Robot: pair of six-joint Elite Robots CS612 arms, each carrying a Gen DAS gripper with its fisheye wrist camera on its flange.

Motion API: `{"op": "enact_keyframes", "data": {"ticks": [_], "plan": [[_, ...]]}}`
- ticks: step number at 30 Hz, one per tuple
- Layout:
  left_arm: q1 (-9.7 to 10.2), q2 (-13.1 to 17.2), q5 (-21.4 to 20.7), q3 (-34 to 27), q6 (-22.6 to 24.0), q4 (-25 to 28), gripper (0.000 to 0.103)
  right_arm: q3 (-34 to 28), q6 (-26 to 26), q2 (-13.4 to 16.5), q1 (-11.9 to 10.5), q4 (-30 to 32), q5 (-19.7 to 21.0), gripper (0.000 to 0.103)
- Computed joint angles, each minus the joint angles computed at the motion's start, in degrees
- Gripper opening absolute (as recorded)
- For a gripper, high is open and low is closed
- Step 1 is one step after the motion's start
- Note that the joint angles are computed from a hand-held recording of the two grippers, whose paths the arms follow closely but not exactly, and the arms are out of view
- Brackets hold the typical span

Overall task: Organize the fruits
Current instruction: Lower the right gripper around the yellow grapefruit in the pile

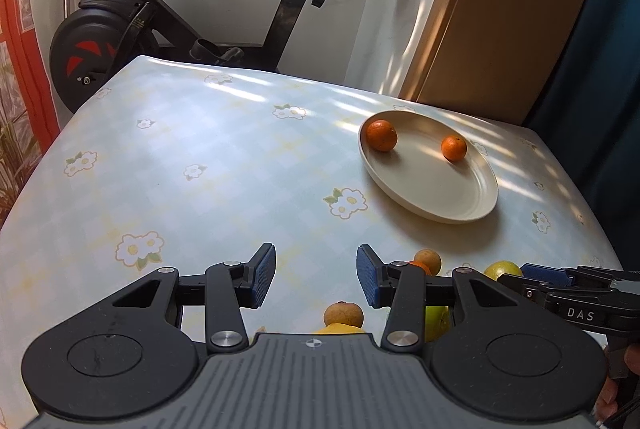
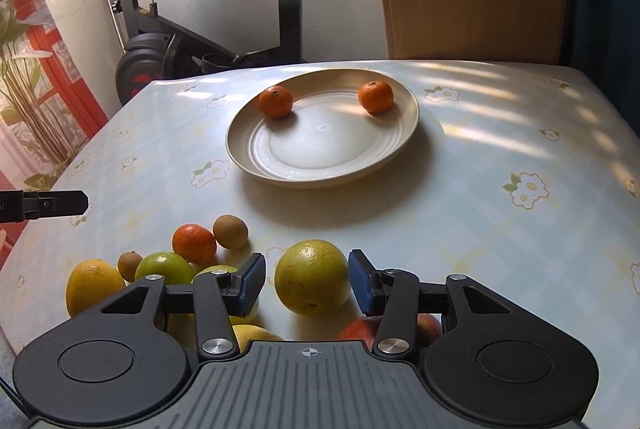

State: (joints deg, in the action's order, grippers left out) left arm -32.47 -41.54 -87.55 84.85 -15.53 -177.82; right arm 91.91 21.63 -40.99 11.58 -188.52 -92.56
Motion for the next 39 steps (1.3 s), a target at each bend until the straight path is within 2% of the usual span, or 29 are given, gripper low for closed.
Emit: {"op": "enact_keyframes", "data": {"ticks": [4,7,11,13,17,28,33,39], "plan": [[0.11,0.24,-0.82,-0.35,-0.11,0.56,0.047,-0.05,-0.02,0.07,0.05,-0.01,-0.51,0.041],[0.72,0.65,-4.12,-1.03,-1.61,2.14,0.047,-0.11,0.50,0.23,-0.05,0.43,-0.53,0.042],[0.89,1.11,-4.68,-1.84,-2.20,4.68,0.047,-0.11,0.31,0.33,-0.15,0.39,0.01,0.042],[1.39,1.64,-6.95,-2.78,-2.46,5.78,0.046,-0.09,0.18,0.34,-0.16,0.28,0.11,0.041],[2.40,2.70,-10.68,-5.50,-3.02,11.58,0.045,0.03,-0.34,0.45,-0.13,-0.45,0.00,0.040],[2.02,2.81,-10.39,-5.96,0.09,13.68,0.045,0.09,-0.50,0.55,-0.14,-1.00,0.06,0.041],[2.35,2.85,-11.62,-6.04,-1.25,13.92,0.045,0.04,-0.46,0.59,-0.11,-1.07,-0.02,0.040],[2.18,2.80,-11.15,-5.91,-1.03,13.94,0.045,0.07,-0.24,0.67,-0.17,-1.45,0.00,0.040]]}}
